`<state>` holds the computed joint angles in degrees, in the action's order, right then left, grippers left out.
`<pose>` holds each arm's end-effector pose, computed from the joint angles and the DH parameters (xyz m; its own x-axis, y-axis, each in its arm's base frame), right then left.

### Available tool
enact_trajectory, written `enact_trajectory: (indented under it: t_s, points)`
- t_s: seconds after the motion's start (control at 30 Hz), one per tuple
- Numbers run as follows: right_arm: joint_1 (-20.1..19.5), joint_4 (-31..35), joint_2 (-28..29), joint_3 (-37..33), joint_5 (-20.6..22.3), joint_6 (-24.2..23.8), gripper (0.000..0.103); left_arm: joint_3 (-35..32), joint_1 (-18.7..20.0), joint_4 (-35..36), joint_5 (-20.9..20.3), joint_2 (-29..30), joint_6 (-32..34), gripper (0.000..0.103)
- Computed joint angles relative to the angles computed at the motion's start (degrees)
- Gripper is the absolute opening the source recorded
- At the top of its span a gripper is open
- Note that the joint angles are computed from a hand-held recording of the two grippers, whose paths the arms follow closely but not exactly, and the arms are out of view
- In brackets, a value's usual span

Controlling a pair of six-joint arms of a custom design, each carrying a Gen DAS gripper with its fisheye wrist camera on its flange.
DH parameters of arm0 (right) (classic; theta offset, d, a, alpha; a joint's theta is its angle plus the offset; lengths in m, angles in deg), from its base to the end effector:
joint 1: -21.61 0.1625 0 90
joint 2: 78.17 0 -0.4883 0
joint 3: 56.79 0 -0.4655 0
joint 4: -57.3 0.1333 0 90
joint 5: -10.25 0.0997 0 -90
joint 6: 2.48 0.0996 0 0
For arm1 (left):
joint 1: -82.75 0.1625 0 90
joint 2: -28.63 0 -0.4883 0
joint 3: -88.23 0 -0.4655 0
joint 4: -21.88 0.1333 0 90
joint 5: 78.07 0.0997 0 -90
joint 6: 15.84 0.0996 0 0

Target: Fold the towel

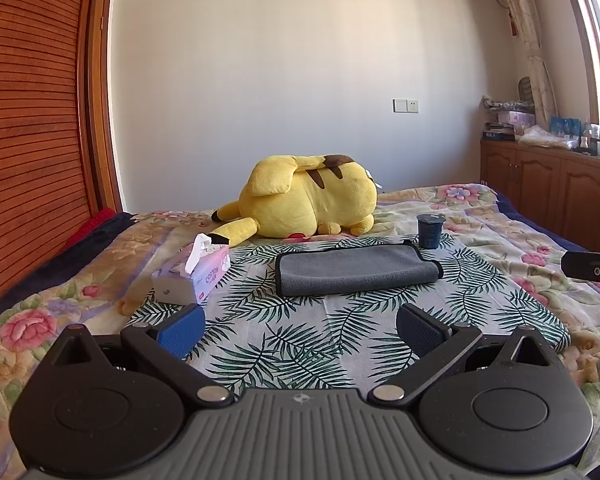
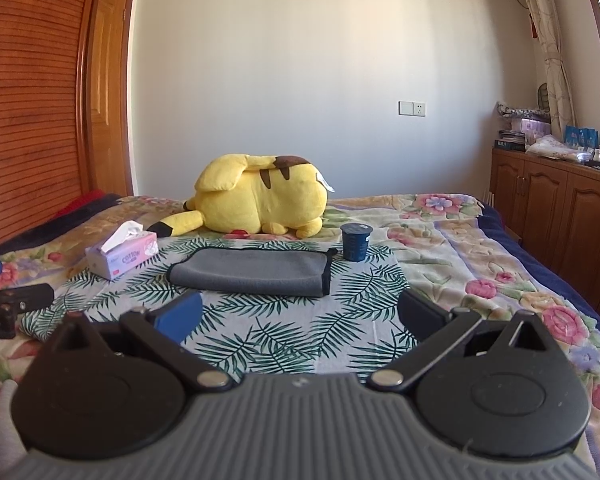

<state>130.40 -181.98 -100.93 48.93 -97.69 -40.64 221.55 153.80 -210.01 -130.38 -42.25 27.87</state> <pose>0.3014 -0.5673 -0.0573 -0.6997 -0.2659 0.6631 -0.7143 0.2746 -0.6436 0.0307 -0.5086 0.2948 -0.6410 -0.1055 -0.7602 0.6950 0.3404 -0.6333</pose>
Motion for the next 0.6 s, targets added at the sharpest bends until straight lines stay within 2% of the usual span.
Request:
enact_trajectory:
  t_s: [0.6]
  points:
    - [0.0,-0.3,0.0,0.0,0.0,-0.2,0.103,0.0,-0.1,-0.1,0.2,0.1,0.3,0.087]
